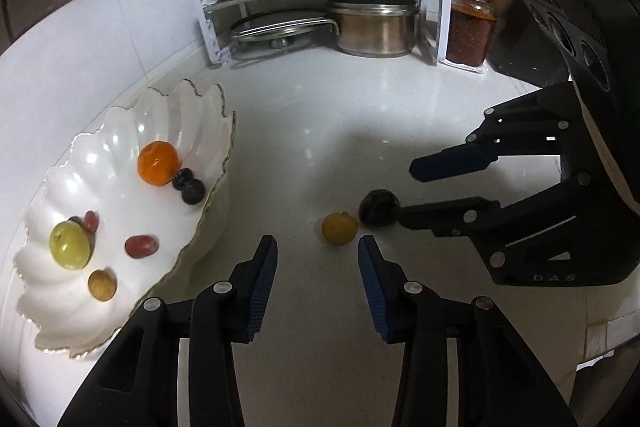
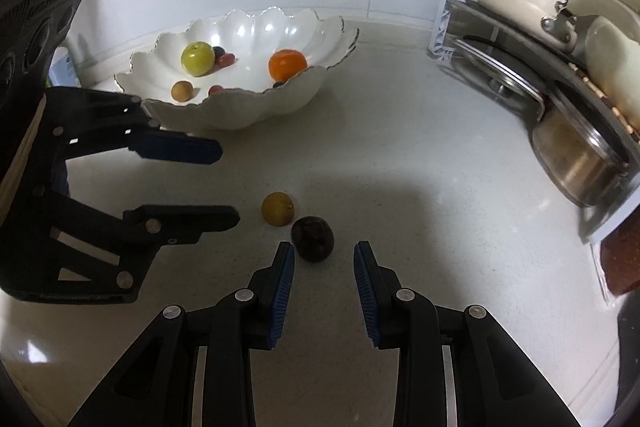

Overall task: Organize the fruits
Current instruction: 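Pull both open grippers back from the bowl toward the last two fruits, then grasp the yellow-brown fruit with the left gripper while the right grasps the dark plum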

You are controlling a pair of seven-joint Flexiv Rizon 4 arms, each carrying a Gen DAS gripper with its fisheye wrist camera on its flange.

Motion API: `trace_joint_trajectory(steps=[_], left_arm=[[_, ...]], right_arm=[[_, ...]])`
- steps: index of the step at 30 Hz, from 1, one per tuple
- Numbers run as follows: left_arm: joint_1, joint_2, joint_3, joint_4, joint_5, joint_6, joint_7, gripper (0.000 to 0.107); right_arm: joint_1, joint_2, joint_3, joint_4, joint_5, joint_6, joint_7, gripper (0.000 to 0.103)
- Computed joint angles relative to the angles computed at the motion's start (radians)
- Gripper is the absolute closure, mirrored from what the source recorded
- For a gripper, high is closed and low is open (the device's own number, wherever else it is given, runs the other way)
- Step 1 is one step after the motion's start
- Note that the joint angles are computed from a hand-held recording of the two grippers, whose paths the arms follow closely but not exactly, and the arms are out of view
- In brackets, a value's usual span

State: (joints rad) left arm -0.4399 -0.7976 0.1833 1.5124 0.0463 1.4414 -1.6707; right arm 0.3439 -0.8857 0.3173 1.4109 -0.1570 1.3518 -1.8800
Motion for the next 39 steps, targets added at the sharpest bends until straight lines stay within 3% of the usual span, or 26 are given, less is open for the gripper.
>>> trace_joint_trajectory(steps=[14,21,26,29,39], left_arm=[[0.143,-0.043,-0.197,-0.023,-0.09,0.006,0.201,0.068],[0.158,-0.06,-0.228,-0.035,-0.14,0.005,0.267,0.069],[0.167,-0.073,-0.241,-0.041,-0.174,-0.009,0.29,0.082],[0.165,-0.076,-0.24,-0.039,-0.184,-0.009,0.293,0.083],[0.134,-0.054,-0.194,-0.009,-0.203,0.007,0.213,0.083]], right_arm=[[-0.014,-0.04,0.042,-0.068,0.03,-0.068,-0.113,0.071],[-0.016,-0.056,0.052,-0.104,0.062,-0.109,-0.155,0.071],[-0.012,-0.064,0.047,-0.12,0.087,-0.126,-0.177,0.076],[-0.011,-0.064,0.047,-0.123,0.101,-0.127,-0.182,0.077],[-0.011,-0.054,0.042,-0.111,0.132,-0.102,-0.155,0.077]])
